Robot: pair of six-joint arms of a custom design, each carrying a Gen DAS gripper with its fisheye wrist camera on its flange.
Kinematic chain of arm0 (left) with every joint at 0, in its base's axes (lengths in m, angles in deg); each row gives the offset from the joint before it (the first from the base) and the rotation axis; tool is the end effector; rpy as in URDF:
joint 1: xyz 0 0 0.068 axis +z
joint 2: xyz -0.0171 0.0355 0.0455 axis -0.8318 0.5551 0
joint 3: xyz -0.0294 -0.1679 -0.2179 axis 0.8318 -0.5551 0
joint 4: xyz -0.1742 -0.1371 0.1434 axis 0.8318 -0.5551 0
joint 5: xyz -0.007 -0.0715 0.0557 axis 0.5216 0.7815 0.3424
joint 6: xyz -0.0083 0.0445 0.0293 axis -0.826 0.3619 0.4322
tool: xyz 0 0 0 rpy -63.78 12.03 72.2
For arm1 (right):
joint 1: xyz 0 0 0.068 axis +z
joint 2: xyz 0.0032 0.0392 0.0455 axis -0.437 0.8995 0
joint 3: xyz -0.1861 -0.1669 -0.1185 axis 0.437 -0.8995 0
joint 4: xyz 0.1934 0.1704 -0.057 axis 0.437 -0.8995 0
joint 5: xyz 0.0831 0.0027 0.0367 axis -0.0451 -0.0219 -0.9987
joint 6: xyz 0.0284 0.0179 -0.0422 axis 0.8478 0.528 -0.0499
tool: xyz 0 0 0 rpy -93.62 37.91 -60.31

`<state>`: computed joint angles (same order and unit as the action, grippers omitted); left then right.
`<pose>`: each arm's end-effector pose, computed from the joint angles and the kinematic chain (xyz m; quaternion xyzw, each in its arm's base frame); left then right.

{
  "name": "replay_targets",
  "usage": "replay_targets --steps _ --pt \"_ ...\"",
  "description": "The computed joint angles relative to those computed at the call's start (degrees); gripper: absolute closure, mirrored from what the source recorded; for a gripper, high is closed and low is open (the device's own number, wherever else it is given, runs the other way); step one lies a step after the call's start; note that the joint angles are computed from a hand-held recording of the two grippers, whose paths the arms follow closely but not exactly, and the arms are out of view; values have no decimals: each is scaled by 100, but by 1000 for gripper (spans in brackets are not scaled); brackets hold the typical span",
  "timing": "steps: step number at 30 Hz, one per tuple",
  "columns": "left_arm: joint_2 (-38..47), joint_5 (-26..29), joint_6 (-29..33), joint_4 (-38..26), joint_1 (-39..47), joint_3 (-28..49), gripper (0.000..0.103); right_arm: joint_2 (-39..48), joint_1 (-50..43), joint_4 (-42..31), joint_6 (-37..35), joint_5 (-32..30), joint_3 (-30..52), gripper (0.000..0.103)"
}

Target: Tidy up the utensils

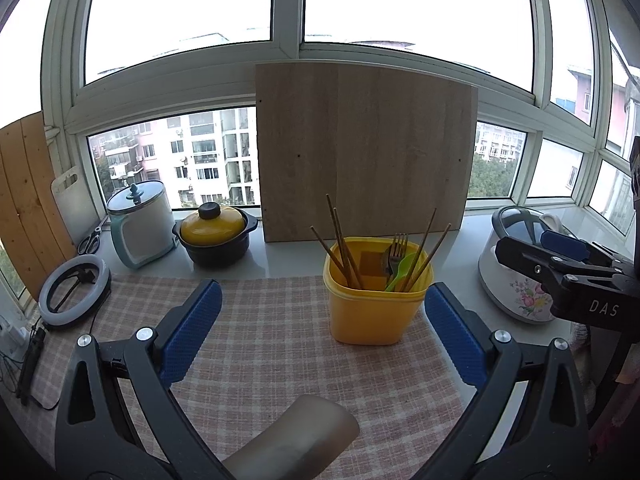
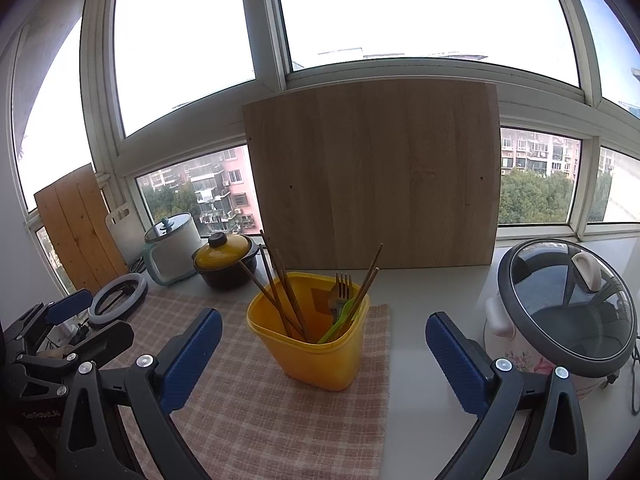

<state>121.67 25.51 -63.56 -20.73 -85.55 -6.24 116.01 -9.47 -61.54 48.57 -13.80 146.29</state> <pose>0.2192 -0.0981 0.3748 -0.1276 0.8559 0.0552 0.4981 0.3334 0.1109 0.3971 -0.2319 0.8427 0.2019 0.4419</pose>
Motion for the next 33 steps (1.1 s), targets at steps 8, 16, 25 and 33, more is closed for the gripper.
replay_targets --steps 8,16,25,33 --pt "62 9 46 27 47 10 0 70 19 -38 -6 -15 36 0" --pt "134 -61 50 17 48 24 0 128 10 -4 27 -28 59 0" --pt "194 -99 44 7 58 14 0 225 21 -44 24 -25 127 0" --pt "260 -115 42 6 46 22 0 269 9 -54 47 -23 155 0"
